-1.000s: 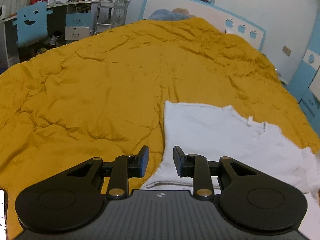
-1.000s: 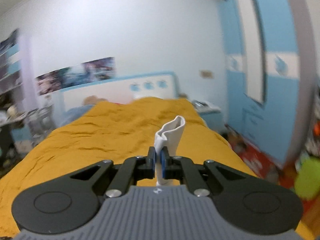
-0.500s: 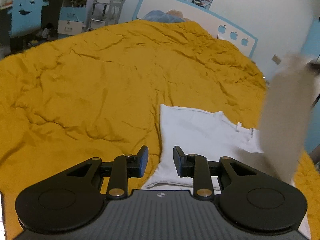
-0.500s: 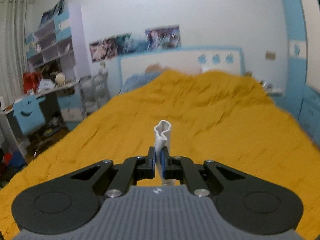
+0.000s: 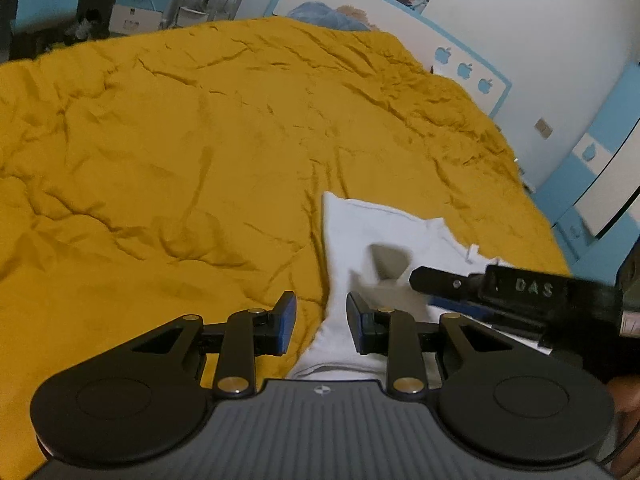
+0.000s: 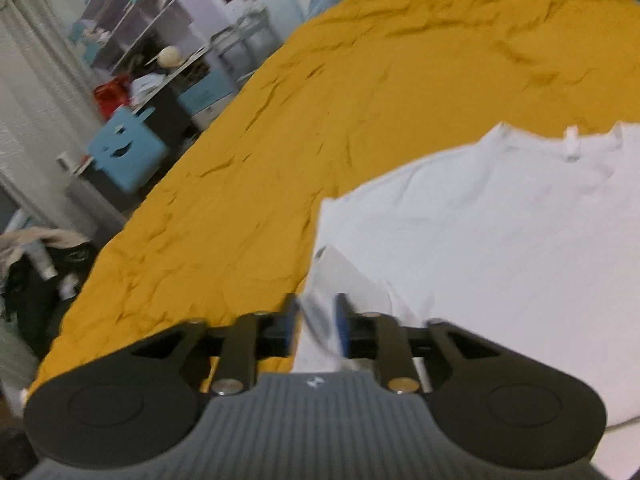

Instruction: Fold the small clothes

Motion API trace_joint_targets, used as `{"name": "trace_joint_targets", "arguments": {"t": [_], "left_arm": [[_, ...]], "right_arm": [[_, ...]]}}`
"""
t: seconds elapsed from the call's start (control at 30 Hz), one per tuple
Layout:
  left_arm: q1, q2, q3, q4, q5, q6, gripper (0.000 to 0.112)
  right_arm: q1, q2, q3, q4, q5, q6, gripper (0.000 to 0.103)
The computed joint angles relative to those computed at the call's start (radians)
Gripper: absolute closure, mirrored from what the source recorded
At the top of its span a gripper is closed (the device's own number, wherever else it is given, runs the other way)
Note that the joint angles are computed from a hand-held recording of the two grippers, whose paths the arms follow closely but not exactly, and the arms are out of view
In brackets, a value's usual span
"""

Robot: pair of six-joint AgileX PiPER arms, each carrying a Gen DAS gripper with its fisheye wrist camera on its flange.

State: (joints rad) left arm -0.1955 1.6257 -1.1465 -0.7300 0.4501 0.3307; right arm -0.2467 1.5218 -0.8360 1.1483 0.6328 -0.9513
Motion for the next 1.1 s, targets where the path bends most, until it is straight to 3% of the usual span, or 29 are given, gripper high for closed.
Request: {"name": "trace_joint_targets", "arguments": {"t": [0.1,0.17,0.4,0.57,0.63,0.93,1.03,1.1], "left_arm": [[0.019,0.028,-0.005,-0.157,0.024,0.127,0.074],[0.021,0.053,-0.016,-0.226,0.045,0.177,0.072],[-0.029,0.148,-0.084,-0.149,0.043,0.103,0.072],[-0.08,0.206,-0.132,-0.088,0.009,0.046,0.072],[-0.098,0.221,-0.141,-0.058,-0.015,0.007,0.074],[-0.141,0.247,-0.191,0.073,-0.065,-0.115,0.092],[-0.156,0.272,-0.237,0.153,-0.052,-0.191,0.1],[-0.161,0.284,-0.259,0.189,-0.045,-0.217,0.111]], "right_arm": [[-0.058,0.01,0.017,0.081,0.062,-0.12,0.068],[-0.146,0.005,-0.002,0.055,0.136,-0.141,0.068],[-0.556,-0.034,-0.013,-0.045,0.306,-0.298,0.068],[-0.862,0.023,-0.06,-0.076,0.32,-0.484,0.068],[-0.923,0.084,-0.123,-0.083,0.304,-0.487,0.068],[-0.95,0.45,-0.516,-0.059,0.231,-0.268,0.068],[-0.913,0.546,-0.626,-0.104,0.217,-0.154,0.083],[-0.899,0.585,-0.664,-0.111,0.219,-0.132,0.103]]}}
